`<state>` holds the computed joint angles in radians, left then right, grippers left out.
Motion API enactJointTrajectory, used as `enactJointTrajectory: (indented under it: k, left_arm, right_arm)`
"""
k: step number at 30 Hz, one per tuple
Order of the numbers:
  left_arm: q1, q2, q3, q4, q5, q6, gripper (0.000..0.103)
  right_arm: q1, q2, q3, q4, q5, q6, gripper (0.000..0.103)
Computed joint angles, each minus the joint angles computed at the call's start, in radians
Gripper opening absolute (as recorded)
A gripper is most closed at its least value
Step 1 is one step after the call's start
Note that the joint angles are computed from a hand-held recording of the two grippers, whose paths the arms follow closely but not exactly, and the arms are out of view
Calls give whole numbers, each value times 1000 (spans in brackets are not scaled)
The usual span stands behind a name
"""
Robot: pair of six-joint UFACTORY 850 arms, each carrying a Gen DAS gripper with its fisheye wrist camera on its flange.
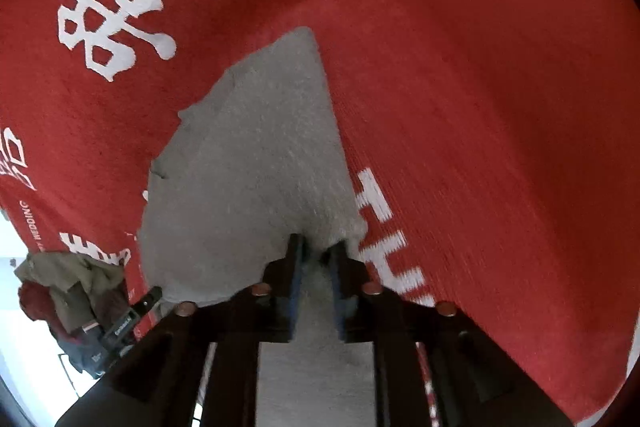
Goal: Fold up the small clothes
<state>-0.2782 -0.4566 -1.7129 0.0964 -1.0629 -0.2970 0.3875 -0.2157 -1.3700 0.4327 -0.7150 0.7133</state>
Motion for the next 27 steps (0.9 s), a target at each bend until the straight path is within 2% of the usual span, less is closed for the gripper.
enactJointTrajectory:
  k: [1,2,9,12,15,20,25,27]
  left_arm:
    - [-2,3,2,4,-12,6,95]
    - [-2,8,3,5,-28,15,95]
    - [-24,70,40,22,-121,39,95]
    - [-58,122,99,44,-120,24,95]
    - [-73,144,111,20,-147,32,95]
    - [-100,164,126,1,-190,42,95]
    - [-119,172,137,-23,-219,63,95]
    - [-128,172,140,-20,-224,66,95]
  right_arm:
    - [10,4,-14,-43,-32,40,42]
    - [13,15,-12,-57,-46,48,44]
    - [70,31,-83,-146,-180,58,47]
    - [100,24,-118,-177,-228,53,48]
    - [126,27,-129,-164,-255,43,57]
    - [172,17,-150,-153,-302,19,61]
    - [195,10,-157,-152,-305,5,79]
    - [204,6,-161,-164,-310,-1,80]
